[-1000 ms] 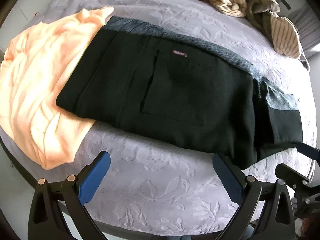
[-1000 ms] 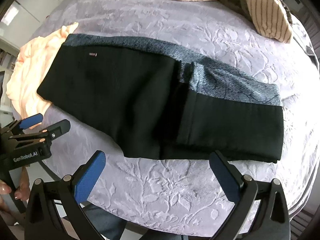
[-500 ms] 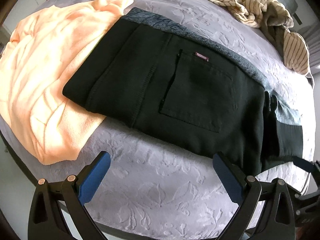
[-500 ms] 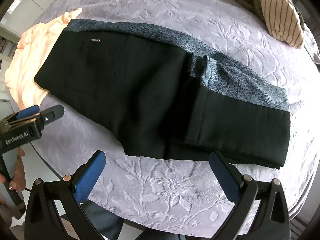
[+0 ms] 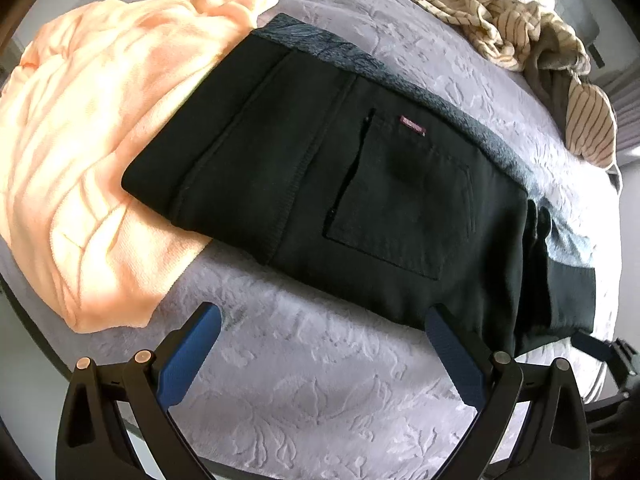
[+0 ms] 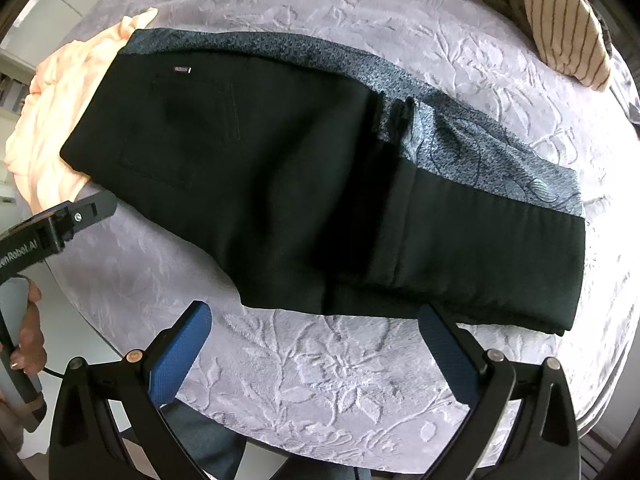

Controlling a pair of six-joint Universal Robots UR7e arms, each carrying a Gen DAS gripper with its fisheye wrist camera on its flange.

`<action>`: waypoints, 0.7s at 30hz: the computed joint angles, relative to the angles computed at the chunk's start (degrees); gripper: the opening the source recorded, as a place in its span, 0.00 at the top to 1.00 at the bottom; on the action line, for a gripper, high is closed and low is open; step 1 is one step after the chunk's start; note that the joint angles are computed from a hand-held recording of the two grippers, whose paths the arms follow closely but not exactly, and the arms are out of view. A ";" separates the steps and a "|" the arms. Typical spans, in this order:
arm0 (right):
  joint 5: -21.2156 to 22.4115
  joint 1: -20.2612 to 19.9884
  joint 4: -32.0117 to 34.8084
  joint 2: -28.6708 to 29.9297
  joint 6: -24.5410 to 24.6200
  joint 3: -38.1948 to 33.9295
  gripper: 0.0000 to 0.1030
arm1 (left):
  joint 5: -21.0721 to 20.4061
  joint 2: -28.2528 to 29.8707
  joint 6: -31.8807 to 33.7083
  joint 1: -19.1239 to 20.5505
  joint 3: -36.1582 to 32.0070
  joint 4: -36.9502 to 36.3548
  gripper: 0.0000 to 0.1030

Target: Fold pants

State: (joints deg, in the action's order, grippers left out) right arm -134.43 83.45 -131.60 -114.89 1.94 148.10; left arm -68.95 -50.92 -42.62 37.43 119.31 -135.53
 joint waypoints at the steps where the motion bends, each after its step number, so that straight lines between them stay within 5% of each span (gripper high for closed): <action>1: 0.06 -0.08 -0.11 0.12 -0.09 0.06 0.00 | -0.02 -0.20 0.03 0.22 0.14 -0.43 0.00; 10: 0.16 -0.34 -1.81 1.40 -0.45 0.80 0.00 | -1.41 -1.67 1.27 2.34 1.65 -5.54 0.00; 21: 1.99 -4.33 -5.40 0.39 -3.39 3.63 0.00 | -7.96 -3.16 4.19 8.20 5.40 -18.60 0.01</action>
